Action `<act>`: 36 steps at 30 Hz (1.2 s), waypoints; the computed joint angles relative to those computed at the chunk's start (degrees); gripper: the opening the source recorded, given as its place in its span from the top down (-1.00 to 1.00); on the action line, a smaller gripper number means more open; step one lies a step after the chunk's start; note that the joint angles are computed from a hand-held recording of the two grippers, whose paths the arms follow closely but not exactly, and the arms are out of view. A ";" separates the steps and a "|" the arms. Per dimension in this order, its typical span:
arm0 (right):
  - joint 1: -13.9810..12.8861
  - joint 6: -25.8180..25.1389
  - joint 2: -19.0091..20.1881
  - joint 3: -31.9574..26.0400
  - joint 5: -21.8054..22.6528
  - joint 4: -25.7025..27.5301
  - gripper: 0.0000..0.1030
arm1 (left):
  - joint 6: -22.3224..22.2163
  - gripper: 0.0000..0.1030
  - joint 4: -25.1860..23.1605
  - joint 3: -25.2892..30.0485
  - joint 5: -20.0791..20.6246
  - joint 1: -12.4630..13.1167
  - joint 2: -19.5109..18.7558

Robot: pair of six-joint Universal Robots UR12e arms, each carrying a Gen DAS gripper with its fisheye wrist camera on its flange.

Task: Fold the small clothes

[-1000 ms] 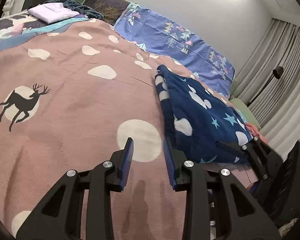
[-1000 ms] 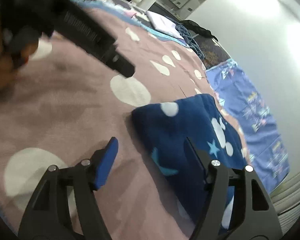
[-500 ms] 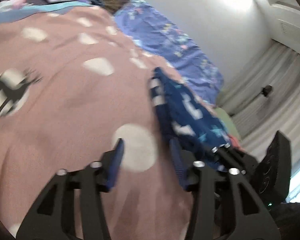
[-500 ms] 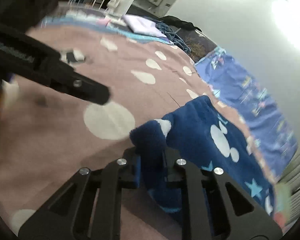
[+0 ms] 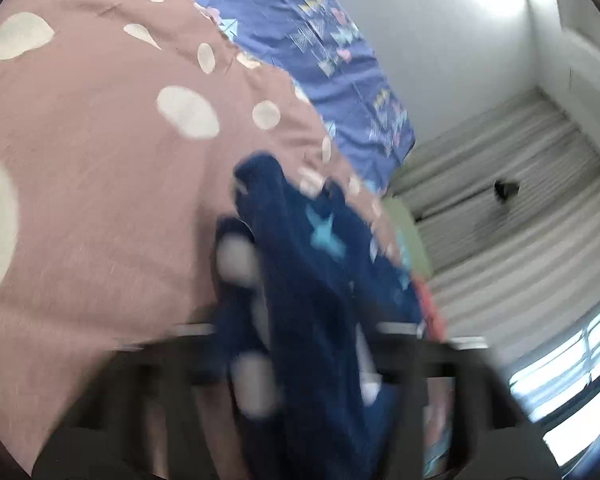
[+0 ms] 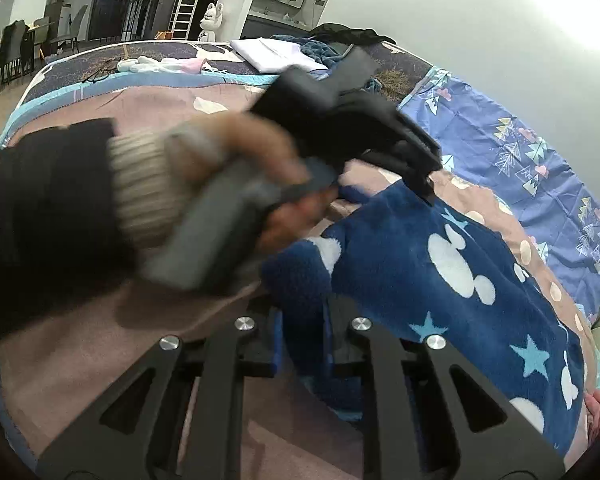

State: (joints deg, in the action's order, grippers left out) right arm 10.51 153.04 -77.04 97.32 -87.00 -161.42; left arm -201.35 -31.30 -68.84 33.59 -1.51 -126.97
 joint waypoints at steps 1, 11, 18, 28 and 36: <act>0.03 0.51 -0.20 -0.01 0.40 0.13 0.71 | -2.18 0.72 2.56 0.59 -0.36 0.04 -0.44; -0.37 3.17 0.54 -0.62 3.61 6.50 0.71 | 1.82 0.81 7.44 -2.69 6.13 -0.07 0.28; -0.90 4.48 0.34 -0.57 4.72 7.28 0.66 | 8.92 -0.24 0.51 -3.25 7.53 -0.62 1.97; -0.28 4.73 0.29 -0.33 3.09 4.19 0.67 | 12.03 0.59 -4.01 1.19 7.70 -1.62 -0.07; -1.27 7.10 -0.24 -0.61 6.15 9.84 0.15 | 12.67 0.50 -1.26 -1.32 8.78 -1.19 0.72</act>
